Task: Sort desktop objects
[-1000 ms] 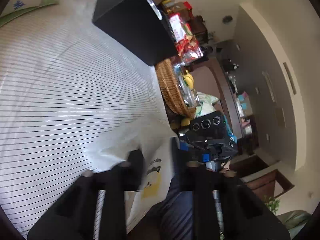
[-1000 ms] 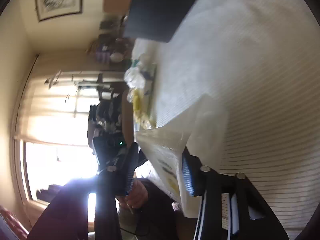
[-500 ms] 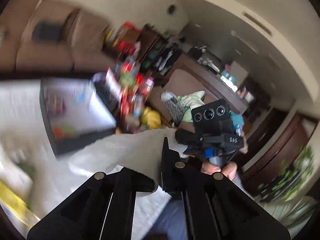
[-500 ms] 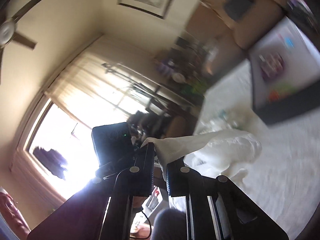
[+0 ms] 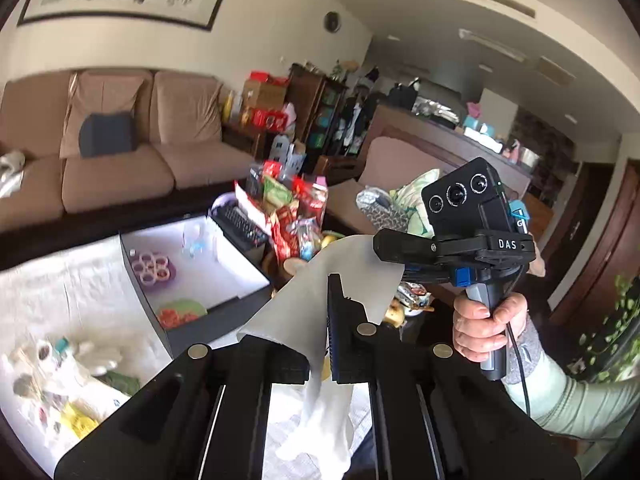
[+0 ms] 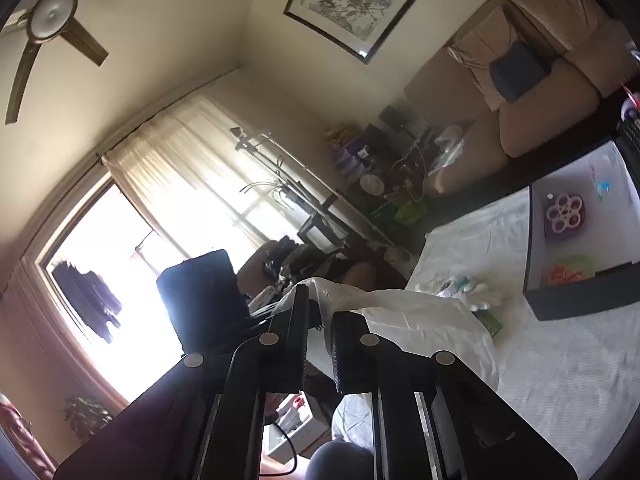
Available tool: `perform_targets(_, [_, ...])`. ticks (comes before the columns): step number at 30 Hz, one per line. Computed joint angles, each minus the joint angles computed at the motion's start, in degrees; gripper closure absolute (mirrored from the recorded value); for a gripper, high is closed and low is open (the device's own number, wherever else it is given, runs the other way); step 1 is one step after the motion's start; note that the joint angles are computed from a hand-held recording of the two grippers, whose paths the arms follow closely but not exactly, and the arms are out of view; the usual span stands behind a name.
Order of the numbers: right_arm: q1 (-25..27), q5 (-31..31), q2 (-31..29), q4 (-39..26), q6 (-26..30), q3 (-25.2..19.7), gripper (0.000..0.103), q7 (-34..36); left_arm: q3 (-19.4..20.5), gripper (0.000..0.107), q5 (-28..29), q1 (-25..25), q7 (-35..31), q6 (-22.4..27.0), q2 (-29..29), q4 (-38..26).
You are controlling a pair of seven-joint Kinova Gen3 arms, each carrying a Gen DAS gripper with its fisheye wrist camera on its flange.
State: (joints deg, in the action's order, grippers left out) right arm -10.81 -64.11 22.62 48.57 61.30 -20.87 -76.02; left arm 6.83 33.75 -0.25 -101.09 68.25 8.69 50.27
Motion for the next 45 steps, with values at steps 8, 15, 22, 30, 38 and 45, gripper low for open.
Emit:
perform_targets(8, [2.6,-3.8,0.6,4.3,0.6,-0.6,0.092,0.1,-2.1,0.102,3.0,0.3,1.5,3.8,2.4,0.1])
perform_targets(15, [4.4,-6.8,-3.2,10.4,5.3,0.7,0.092,2.4,-2.3,0.101,5.0,0.5,-0.1,8.0,-0.4,5.3])
perform_targets(22, [2.2,-5.0,-2.7,16.9,6.7,4.4,0.092,-0.2,5.9,0.1,6.1,-7.1,0.7,7.8,6.1,12.8])
perform_targets(30, [-5.0,8.5,15.0,17.3,-3.1,10.4,0.092,-12.4,-4.4,0.09,2.1,-0.5,11.0,-0.2,24.8,16.8])
perform_targets(38, [5.0,9.8,13.1,24.2,-5.4,1.5,0.092,-2.0,3.9,0.066,13.4,-11.9,-5.9,-9.2,13.7,37.2])
perform_targets(45, [1.2,16.8,12.7,19.9,2.9,2.8,0.075,0.0,-1.8,0.066,10.7,-1.6,-8.9,-11.5,11.2,38.8])
